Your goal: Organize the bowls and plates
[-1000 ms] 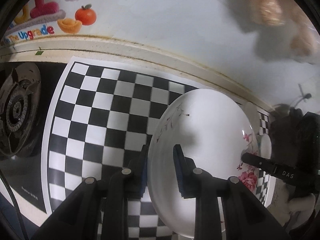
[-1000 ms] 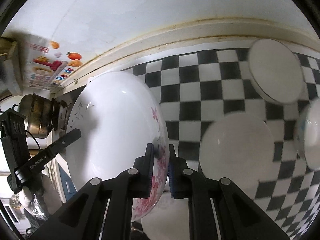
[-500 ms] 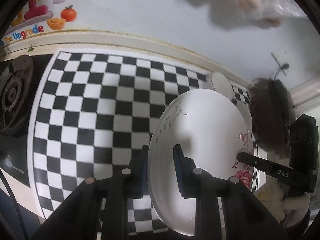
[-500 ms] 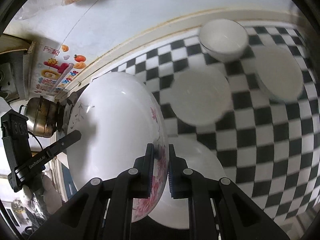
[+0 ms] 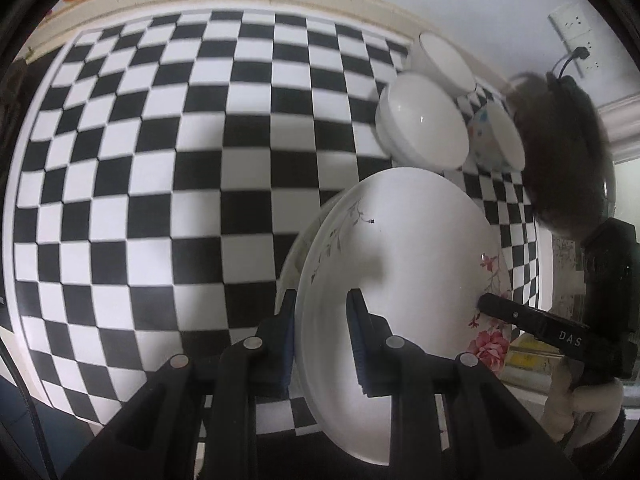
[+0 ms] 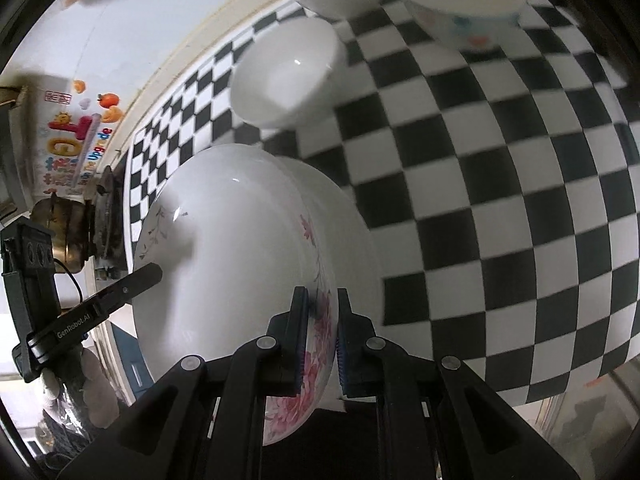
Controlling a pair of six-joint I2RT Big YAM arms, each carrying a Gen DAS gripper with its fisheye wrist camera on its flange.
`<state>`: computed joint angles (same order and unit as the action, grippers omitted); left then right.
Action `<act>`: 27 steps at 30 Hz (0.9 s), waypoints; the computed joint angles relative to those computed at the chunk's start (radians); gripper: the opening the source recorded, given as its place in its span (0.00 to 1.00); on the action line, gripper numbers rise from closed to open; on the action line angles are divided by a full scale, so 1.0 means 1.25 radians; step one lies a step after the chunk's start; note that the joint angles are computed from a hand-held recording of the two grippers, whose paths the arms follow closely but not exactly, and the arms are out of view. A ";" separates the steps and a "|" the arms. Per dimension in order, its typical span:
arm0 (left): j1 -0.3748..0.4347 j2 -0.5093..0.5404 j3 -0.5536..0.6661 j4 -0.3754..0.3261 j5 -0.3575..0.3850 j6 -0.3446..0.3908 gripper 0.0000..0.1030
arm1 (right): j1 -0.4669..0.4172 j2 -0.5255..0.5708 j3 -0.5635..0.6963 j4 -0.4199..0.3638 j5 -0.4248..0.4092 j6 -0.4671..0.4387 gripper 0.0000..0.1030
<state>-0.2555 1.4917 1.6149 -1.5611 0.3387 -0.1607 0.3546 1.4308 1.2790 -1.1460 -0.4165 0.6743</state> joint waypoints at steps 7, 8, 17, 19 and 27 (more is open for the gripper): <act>-0.015 0.011 -0.010 -0.006 -0.026 0.008 0.21 | -0.006 0.000 -0.035 0.018 -0.004 0.001 0.14; -0.016 0.013 -0.010 -0.009 -0.030 0.008 0.21 | -0.004 0.004 -0.031 0.014 0.001 -0.005 0.14; -0.021 0.018 -0.017 -0.016 -0.051 0.006 0.21 | -0.005 0.031 -0.005 0.000 0.016 -0.029 0.14; -0.021 0.021 -0.014 -0.020 -0.053 0.004 0.21 | -0.006 0.035 0.002 -0.003 0.022 -0.036 0.14; -0.033 0.039 0.009 -0.056 -0.079 0.004 0.21 | -0.007 0.030 -0.001 -0.002 0.020 -0.029 0.14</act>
<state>-0.2962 1.5399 1.6256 -1.6308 0.2405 -0.1562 0.3457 1.4688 1.2772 -1.1489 -0.3918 0.6378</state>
